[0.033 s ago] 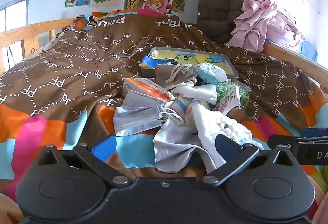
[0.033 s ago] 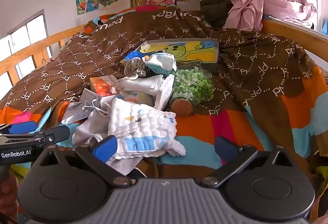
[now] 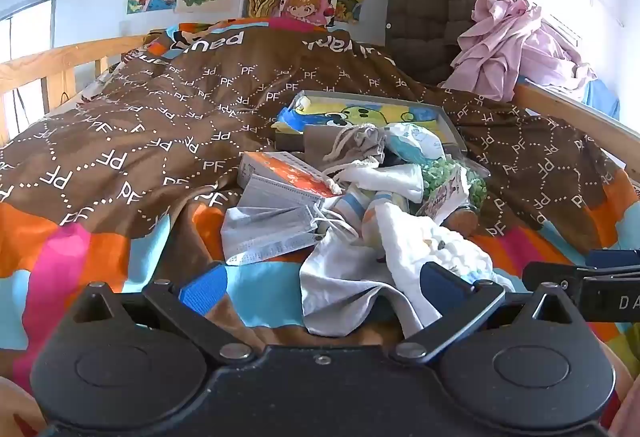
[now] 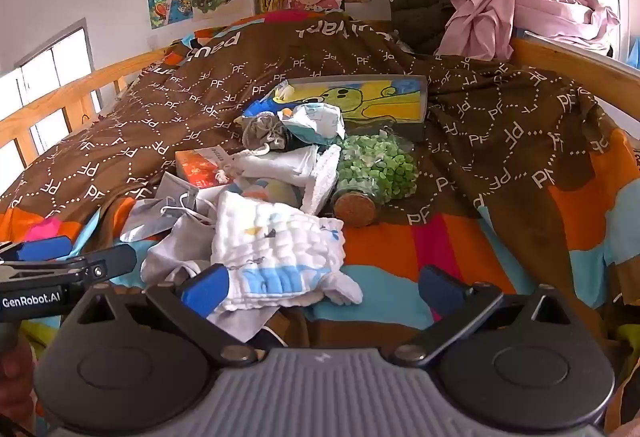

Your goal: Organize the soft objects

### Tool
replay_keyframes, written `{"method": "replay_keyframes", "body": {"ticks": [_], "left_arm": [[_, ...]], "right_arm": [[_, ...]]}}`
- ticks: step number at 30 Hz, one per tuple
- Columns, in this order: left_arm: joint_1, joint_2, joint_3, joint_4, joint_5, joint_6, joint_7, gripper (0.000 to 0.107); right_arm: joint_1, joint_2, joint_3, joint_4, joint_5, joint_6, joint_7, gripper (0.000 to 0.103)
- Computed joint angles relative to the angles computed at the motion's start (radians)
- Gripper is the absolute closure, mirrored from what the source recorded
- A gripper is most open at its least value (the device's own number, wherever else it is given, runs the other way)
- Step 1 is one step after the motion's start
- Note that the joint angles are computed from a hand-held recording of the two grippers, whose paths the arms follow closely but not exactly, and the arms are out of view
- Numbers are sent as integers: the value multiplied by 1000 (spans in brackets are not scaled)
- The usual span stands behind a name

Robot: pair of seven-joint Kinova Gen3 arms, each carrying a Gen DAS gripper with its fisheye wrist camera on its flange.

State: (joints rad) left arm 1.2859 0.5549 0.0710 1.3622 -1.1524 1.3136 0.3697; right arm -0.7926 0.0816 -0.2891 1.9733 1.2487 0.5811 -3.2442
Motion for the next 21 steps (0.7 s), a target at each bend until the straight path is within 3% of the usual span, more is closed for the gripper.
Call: {"method": "replay_keyframes", "body": {"ticks": [7, 21], "left_arm": [[-7, 15, -4, -28, 12, -10, -27, 5], [-19, -20, 9, 32, 8, -51, 23, 5]], "right_arm": [[0, 0, 0, -1, -3, 1, 2, 0], [-6, 1, -2, -3, -3, 9, 2, 0]]}}
